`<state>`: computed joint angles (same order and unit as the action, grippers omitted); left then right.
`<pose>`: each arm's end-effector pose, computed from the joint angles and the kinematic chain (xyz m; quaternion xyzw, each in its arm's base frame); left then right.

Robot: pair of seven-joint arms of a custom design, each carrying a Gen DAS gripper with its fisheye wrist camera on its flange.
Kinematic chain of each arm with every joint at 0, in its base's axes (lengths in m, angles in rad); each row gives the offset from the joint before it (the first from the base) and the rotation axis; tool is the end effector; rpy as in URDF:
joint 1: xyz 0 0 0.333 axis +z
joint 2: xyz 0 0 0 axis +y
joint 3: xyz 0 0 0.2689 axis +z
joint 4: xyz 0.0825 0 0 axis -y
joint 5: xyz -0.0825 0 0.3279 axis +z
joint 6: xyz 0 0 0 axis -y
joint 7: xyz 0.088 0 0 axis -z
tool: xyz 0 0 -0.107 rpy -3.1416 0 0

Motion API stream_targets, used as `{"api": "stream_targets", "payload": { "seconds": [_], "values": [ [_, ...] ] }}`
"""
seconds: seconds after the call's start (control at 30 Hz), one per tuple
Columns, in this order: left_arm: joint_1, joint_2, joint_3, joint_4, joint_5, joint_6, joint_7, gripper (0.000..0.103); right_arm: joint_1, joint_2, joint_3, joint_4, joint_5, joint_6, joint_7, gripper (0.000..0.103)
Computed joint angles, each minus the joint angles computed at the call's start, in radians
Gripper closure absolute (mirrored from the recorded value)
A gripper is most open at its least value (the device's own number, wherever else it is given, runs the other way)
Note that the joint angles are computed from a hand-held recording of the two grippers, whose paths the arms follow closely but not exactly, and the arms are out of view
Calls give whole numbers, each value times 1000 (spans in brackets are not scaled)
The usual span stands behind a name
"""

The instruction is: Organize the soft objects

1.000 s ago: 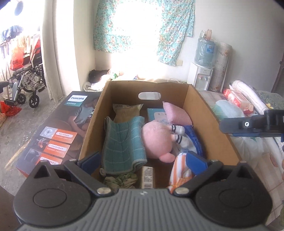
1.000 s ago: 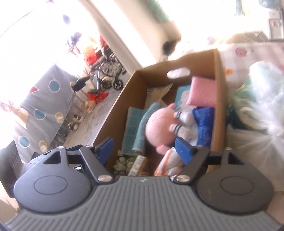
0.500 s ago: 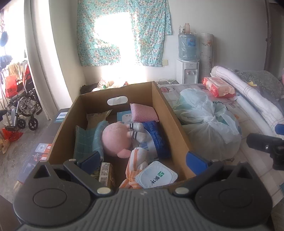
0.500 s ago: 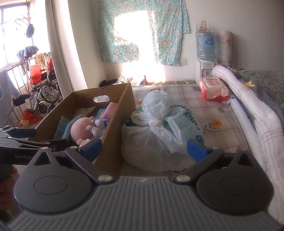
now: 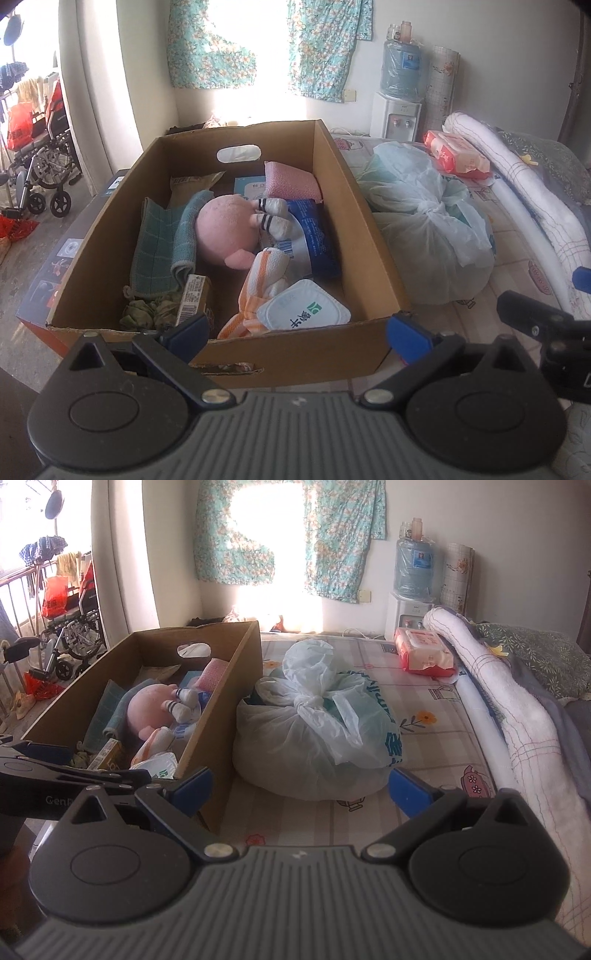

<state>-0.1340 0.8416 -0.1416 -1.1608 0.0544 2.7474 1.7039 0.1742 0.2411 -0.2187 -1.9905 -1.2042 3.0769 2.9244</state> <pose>0.7064 -0.1623 0.3730 -0.5283 0.7652 -0.2916 0.2243 0.5627 0.0571 0.3913 -0.5727 0.6952 -0.3253 0.2880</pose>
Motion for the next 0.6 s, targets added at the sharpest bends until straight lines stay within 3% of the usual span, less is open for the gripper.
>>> {"api": "stream_targets", "payload": {
  "seconds": [0.2,0.4,0.6],
  "values": [
    [1,8,5,22,-2,-50,-6,0,-25,40,60,18,248,-26,-240,1],
    [20,20,-8,51,-26,-87,-11,0,31,58,18,33,337,-38,-326,1],
    [25,15,-1,48,-29,-92,-28,0,46,71,17,41,460,-43,-427,1]
  ]
}}
